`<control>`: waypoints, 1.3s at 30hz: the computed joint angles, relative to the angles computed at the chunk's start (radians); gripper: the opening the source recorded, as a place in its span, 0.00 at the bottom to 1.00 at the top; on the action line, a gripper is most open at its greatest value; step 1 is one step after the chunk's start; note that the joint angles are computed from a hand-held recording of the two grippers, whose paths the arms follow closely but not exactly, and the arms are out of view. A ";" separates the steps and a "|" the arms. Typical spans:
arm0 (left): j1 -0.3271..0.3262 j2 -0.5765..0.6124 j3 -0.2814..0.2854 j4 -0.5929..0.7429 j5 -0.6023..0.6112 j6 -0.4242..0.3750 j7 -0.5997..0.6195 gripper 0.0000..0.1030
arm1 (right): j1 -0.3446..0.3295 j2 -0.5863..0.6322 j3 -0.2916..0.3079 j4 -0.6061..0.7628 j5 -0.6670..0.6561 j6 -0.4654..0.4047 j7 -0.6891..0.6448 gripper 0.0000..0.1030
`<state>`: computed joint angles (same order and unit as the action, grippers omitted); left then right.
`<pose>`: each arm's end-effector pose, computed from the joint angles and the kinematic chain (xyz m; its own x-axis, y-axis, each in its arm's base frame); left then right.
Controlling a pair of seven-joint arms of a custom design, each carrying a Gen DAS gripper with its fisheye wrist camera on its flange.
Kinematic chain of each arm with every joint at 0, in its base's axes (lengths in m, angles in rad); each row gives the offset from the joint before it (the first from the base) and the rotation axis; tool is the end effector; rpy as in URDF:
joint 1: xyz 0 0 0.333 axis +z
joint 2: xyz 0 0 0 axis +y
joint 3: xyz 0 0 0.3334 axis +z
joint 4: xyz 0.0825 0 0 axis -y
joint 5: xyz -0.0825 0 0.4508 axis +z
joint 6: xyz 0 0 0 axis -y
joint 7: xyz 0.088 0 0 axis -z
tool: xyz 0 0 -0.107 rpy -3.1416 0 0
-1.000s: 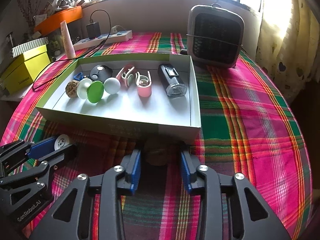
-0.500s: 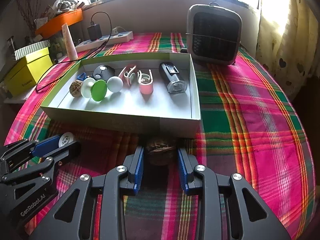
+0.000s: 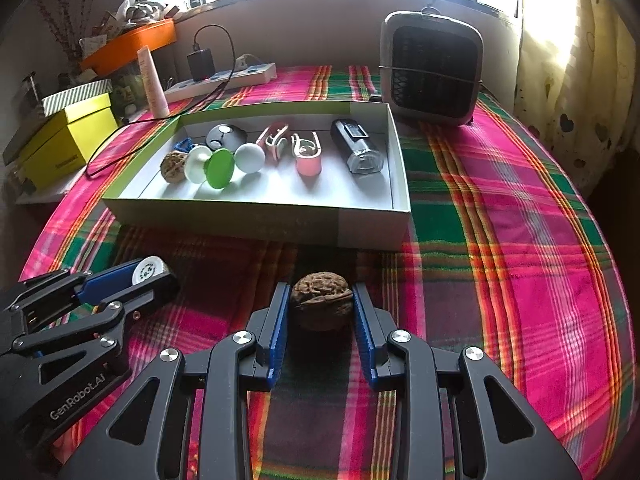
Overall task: Organize objects
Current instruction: 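Carry the white container and brown walnut toward the tray with both grippers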
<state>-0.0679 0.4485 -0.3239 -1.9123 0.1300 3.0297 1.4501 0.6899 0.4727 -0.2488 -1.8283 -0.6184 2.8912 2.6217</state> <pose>0.6789 -0.2690 0.3221 -0.3487 -0.9293 0.1216 -0.7493 0.1985 -0.6318 0.6480 0.3626 0.3106 0.0297 -0.9979 -0.0567 -0.7701 0.0133 -0.6378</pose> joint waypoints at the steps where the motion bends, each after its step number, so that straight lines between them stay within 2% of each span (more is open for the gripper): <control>1: -0.002 -0.002 0.002 -0.002 0.001 0.002 -0.002 0.26 | 0.002 -0.002 -0.002 -0.002 -0.002 0.002 0.002 0.31; 9: 0.003 -0.019 -0.006 -0.022 0.005 0.019 -0.002 0.26 | 0.024 -0.023 -0.023 -0.030 -0.040 0.021 0.046 0.31; 20: -0.026 -0.046 0.021 -0.046 0.036 0.045 -0.033 0.26 | 0.035 -0.048 -0.035 -0.055 -0.110 0.033 0.115 0.31; 31: -0.041 -0.051 0.039 -0.039 0.071 0.061 -0.069 0.25 | 0.008 -0.063 -0.016 -0.059 -0.181 0.030 0.181 0.31; 34: -0.021 -0.046 0.019 -0.036 0.065 0.055 -0.061 0.25 | -0.004 -0.065 -0.005 -0.062 -0.185 0.034 0.183 0.31; 38: 0.085 -0.038 -0.090 -0.055 0.010 0.065 0.012 0.25 | 0.000 -0.073 -0.011 -0.073 -0.210 0.040 0.213 0.31; 39: 0.089 -0.038 -0.092 -0.057 0.004 0.064 0.018 0.25 | 0.000 -0.074 -0.012 -0.074 -0.216 0.041 0.221 0.31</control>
